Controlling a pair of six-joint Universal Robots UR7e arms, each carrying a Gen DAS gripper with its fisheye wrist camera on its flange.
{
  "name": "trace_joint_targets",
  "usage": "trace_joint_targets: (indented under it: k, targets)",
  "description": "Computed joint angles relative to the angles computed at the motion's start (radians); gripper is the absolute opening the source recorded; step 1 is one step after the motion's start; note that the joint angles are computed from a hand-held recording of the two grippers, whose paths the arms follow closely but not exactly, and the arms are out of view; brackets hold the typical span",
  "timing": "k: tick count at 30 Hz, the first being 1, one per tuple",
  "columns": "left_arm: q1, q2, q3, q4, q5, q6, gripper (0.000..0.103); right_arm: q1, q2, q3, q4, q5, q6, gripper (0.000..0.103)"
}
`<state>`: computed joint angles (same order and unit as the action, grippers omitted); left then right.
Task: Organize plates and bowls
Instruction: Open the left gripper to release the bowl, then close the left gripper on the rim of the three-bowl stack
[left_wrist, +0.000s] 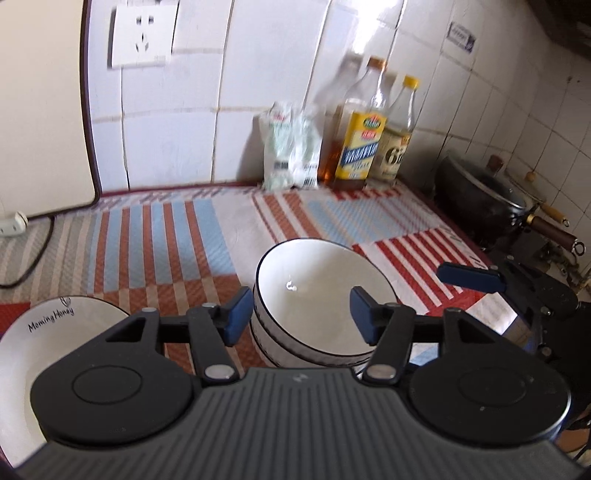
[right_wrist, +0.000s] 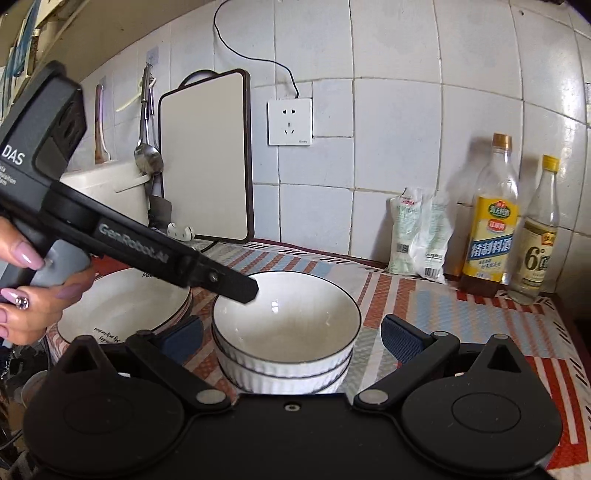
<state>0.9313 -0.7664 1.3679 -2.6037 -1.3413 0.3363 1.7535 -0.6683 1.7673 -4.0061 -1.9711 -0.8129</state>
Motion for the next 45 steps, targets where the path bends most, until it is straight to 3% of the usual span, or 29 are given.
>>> trace_joint_targets:
  k: [6,14,19,24,28,34,41,45]
  targets:
    - [0.008,-0.047,0.086,-0.089,-0.042,0.047,0.058,-0.033,-0.015,0.091,-0.100,0.099,0.097,0.103]
    - [0.033,-0.091,0.179,-0.215,-0.118,0.055,0.059,-0.063,0.042,0.110,-0.272,0.142,0.110,0.103]
    - [0.052,-0.091,0.242,-0.355,-0.167,0.092,0.060,-0.051,0.109,0.058,-0.342,0.092,0.002,0.103]
    - [0.074,-0.078,0.261,-0.391,-0.199,0.098,0.063,-0.064,0.118,0.065,-0.314,0.126,0.031,0.103]
    - [0.090,-0.062,0.280,-0.441,-0.226,0.137,0.064,-0.089,0.181,0.020,-0.375,0.142,0.039,0.103]
    - [0.112,-0.035,0.283,-0.470,-0.270,0.170,0.066,-0.107,0.262,-0.080,-0.416,0.110,0.008,0.103]
    - [0.120,0.002,0.255,-0.462,-0.269,0.189,0.073,-0.095,0.288,-0.159,-0.348,0.050,-0.053,0.103]
    - [0.127,0.011,0.242,-0.462,-0.306,0.188,0.076,-0.098,0.279,-0.188,-0.273,0.020,0.002,0.103]
